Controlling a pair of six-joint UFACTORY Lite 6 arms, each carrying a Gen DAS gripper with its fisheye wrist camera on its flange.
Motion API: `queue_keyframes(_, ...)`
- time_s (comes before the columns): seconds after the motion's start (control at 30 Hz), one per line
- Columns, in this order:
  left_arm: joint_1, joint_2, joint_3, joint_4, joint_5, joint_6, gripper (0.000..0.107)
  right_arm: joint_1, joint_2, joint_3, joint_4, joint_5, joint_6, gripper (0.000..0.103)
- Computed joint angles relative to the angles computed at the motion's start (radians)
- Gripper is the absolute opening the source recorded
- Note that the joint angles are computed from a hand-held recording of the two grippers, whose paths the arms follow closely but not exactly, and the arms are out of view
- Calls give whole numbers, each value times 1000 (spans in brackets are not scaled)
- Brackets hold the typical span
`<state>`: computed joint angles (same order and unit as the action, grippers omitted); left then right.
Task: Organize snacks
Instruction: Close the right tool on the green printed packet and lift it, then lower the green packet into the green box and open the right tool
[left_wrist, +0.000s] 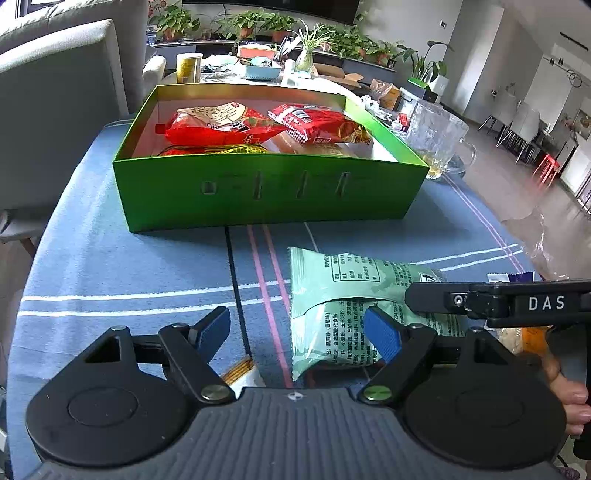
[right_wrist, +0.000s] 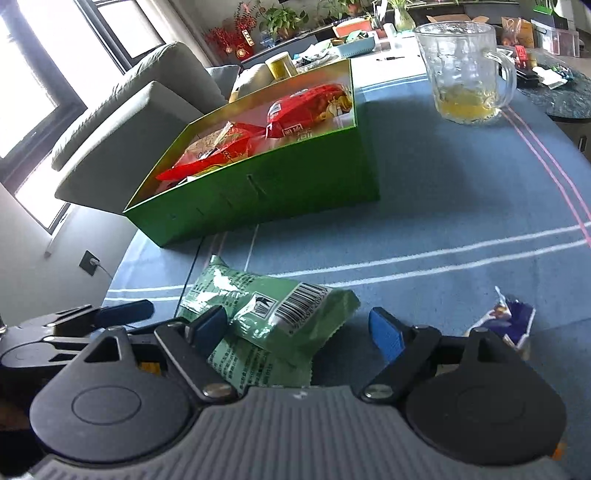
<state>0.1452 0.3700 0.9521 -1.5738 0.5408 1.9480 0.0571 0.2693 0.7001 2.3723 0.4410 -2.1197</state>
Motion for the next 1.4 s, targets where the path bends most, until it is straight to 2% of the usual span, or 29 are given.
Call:
queue_keyframes(0.13,10,16,17,58,28,-78,78,-23,17,11,-78,44,68,76)
queue_keyframes(0.23,12,23,24,95,50,-110,78,-38,24,10,-109,77,102,68)
queue_keyframes(0.4,7,32,30,109,64,-120,77,-35,23,12,-102,74,101,66)
queue_keyframes(0.5,6,55,47,127,100,-147,72,-23,19,15,-65,57,72,66)
queue_keyframes(0.6,-2,44,31,102,107,-119,62,-14,20,19,-43,50,49,66)
queue_keyframes(1.07,-5,8,6,52,119,-54,55,-21,11,12,-88,77,79,66)
queue_keyframes(1.2,-9,-25,11,27,126,-38,55,-2,-28,0,-8,79,10,66)
queue_keyframes(1.4,-41,-38,91,-35,130,-20,55,-16,-49,63,12,83,-16,66)
